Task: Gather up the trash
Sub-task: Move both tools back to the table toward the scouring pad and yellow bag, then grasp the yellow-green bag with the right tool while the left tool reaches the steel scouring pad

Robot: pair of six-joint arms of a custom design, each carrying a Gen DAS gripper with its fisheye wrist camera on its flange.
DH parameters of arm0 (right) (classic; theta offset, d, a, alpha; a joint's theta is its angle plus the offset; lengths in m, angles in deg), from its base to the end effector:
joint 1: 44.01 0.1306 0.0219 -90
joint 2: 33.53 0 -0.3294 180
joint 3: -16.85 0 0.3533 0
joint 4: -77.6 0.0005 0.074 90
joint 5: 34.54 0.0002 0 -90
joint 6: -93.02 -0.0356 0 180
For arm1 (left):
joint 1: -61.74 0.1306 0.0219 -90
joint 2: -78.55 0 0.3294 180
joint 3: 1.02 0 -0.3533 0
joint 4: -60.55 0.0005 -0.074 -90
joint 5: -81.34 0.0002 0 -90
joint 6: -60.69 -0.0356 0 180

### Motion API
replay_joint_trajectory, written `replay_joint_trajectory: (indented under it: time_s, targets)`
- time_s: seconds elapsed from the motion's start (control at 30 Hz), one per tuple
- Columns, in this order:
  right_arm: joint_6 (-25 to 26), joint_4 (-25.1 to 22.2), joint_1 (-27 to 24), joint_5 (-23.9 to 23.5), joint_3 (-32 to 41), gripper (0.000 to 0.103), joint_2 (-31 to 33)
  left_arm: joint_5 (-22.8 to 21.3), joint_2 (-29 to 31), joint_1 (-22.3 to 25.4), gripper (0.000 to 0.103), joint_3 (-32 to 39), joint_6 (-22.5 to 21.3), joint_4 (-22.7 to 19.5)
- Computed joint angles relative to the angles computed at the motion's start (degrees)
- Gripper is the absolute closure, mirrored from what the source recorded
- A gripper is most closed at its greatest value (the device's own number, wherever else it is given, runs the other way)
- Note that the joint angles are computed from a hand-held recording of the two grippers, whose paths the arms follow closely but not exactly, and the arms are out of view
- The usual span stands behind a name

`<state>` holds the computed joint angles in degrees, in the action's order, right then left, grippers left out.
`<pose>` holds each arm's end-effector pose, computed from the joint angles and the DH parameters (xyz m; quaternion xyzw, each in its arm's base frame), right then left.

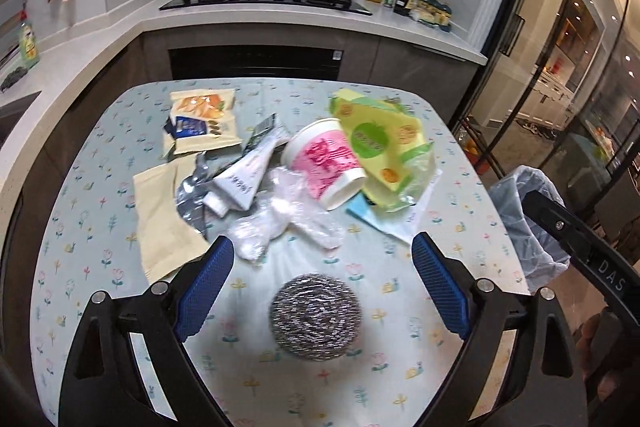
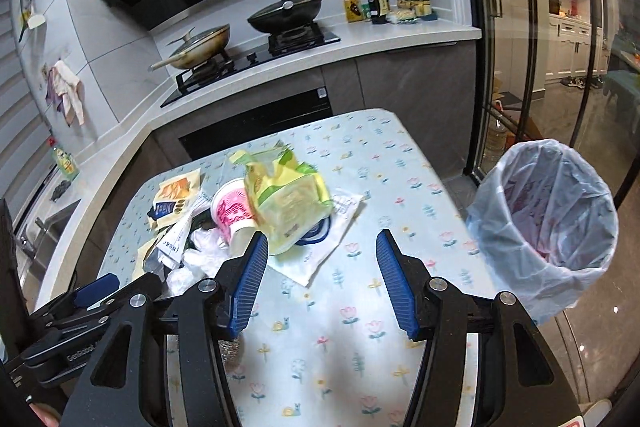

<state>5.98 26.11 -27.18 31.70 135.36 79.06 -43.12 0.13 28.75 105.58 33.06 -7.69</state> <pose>0.5457 0.1795 0.3949 -0.2324 0.8791 0.2339 0.3443 0.4186 -0.2483 0.3919 -0.3020 0.8814 0.0305 0.3620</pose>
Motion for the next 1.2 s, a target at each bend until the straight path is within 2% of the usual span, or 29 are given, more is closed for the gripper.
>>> replay_joint_trajectory:
  time_s: [0.17,0.33,0.53,0.73,0.8,0.97,1.2]
  targets:
    - [-1.67,-0.40,2.68,1.73,1.85,0.048,2.65,0.52,-2.38,1.16,0.017,-4.14,1.68,-0.23]
    - [-2.91,-1.31,5.41,3.83,6.05,0.048,6.94,2.58,-5.21,2.87,0.017,-8.56,3.32,1.40]
    - [-3.68,-2.16,7.65,7.49,12.90,0.048,12.83,4.01,-7.00,4.28,0.017,-11.93,3.76,2.86]
    - [-4.67,-5.16,8.26,8.95,19.94,0.048,18.33,5.33,-7.03,5.22,0.017,-13.04,3.88,3.08]
    - [-4.11,-5.45,8.31,9.35,20.66,0.061,19.03,5.52,-6.91,5.39,0.017,-13.16,3.89,3.22]
    - [-2.78,-5.00,7.43,8.41,19.32,0.084,18.55,6.60,-5.89,5.20,0.017,-12.86,3.78,3.46]
    - [-4.07,-0.60,4.81,6.89,12.31,0.085,12.95,7.55,-2.50,2.49,0.011,-10.26,2.68,3.63]
